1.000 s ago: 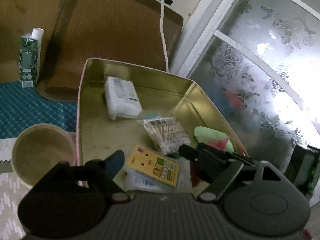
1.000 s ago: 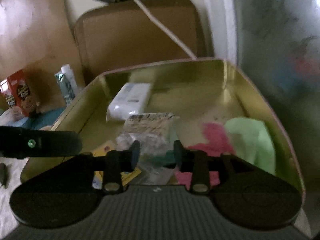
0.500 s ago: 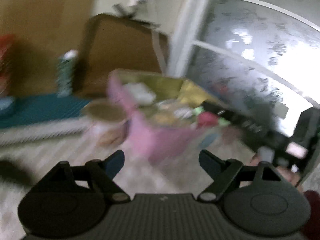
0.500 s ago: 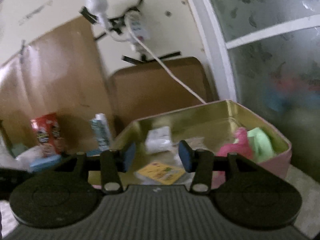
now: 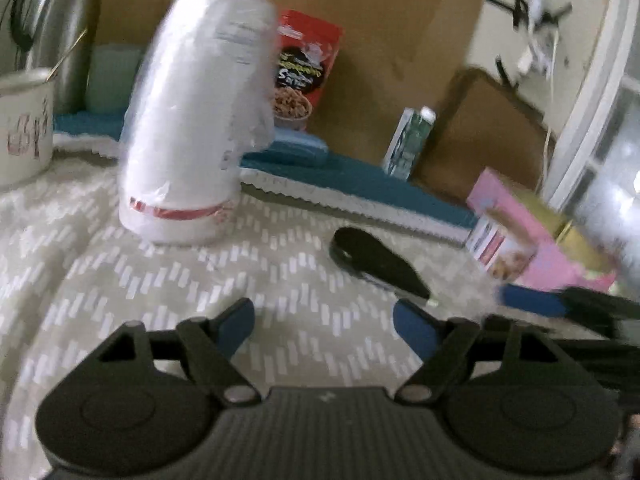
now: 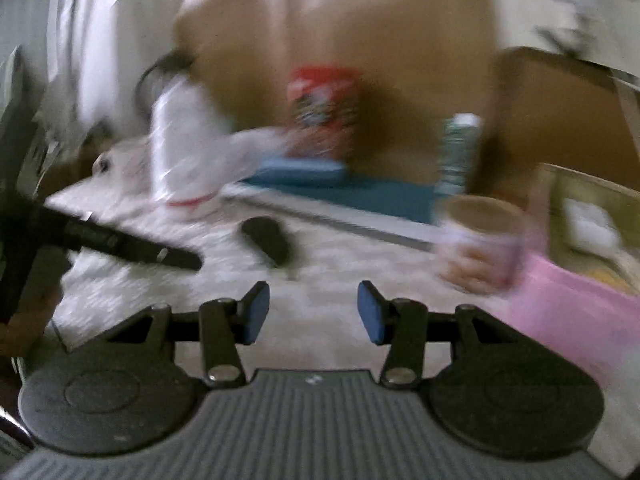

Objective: Organize soft objects
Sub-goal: 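Grasp the black oval item with the right gripper, then hold the black item toward the left gripper while the left gripper grasps it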

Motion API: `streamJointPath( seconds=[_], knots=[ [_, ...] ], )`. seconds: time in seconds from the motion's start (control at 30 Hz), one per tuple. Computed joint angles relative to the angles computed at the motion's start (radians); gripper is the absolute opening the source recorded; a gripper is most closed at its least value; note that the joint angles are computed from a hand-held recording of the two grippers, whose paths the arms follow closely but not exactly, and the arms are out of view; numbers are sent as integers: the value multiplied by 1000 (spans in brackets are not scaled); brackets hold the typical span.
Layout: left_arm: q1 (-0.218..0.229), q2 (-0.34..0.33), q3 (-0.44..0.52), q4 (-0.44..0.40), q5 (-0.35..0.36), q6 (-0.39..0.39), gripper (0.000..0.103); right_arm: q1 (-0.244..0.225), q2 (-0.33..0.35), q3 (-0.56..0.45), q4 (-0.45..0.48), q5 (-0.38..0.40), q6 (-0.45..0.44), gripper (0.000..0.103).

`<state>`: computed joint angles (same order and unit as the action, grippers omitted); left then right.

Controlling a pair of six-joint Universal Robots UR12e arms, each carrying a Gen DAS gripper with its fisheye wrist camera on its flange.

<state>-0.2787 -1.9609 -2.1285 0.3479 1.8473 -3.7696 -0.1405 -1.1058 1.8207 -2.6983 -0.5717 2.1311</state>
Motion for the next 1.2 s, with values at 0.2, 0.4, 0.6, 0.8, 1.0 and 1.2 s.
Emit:
streamJointPath(
  seconds=[0.2,0.4,0.6,0.8,1.0,1.2],
  knots=[
    [-7,-1,-10,20,9,4,80,91,41,-98,112,-100,-42,52],
    [-4,-8,-14,35,4,3,80,109,58,-120,142,-121,-5,47],
    [-6,-2,-10,12,2,10,85,57,13,-65,199,-98,-57,43],
    [0,3,16,-21,-147,-37,95,-36,-40,14,252,-44,-46,42],
    [15,-19,74,-75,-417,-85,92,-81,-45,44,271,27,69,42],
    [18,-64,155,-144,-554,-103,34,-97,-46,50,276,81,72,42]
  ],
)
